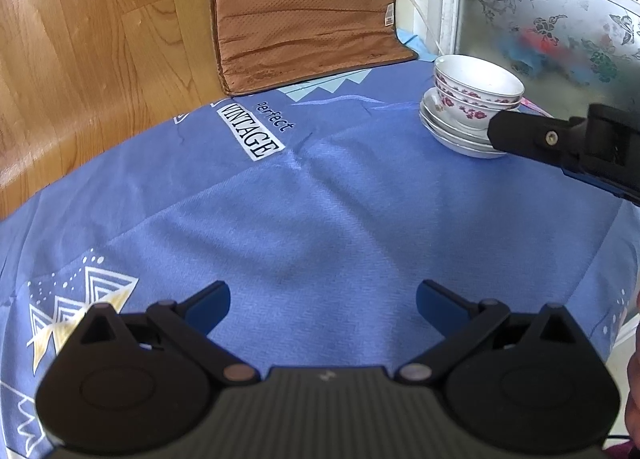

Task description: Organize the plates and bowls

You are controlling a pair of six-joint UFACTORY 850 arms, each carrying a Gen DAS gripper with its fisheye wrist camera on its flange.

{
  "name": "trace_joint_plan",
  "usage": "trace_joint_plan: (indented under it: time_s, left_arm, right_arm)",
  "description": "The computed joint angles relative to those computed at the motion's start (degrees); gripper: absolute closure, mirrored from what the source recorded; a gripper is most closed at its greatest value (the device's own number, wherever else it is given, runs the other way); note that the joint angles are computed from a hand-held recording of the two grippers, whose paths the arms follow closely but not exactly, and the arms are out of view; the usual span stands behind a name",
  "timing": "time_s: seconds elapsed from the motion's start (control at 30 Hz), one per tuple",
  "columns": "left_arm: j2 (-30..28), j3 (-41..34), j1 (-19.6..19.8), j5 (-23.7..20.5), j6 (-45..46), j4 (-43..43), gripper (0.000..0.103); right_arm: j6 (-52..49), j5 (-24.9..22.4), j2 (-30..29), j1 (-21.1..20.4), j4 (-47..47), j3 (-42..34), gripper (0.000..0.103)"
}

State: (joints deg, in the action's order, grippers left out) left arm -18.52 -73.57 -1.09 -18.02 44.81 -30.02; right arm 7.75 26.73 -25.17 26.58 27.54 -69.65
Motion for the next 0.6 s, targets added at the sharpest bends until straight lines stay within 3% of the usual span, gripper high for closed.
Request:
trace_joint_plan:
  time_s: [0.37, 0.5, 0.6]
  left_arm:
    - [0.3, 0.4, 0.0, 0.5, 1.4, -1.7, 0.000]
    - [2.0, 2.6, 0.0, 3.2, 10.6, -10.2, 0.000]
    - [2.3, 2.9, 0.2, 2.5, 15.8, -15.0, 0.000]
  right_arm:
    - [-0.2, 0.1, -0.1, 0.1, -0.1, 0.0, 0.012]
    - [-0.4, 0.2, -0.1, 0.1, 0.0, 0.0, 0.012]
    - [-0.5, 0.3, -0.1, 0.1, 0.1, 0.1, 0.012]
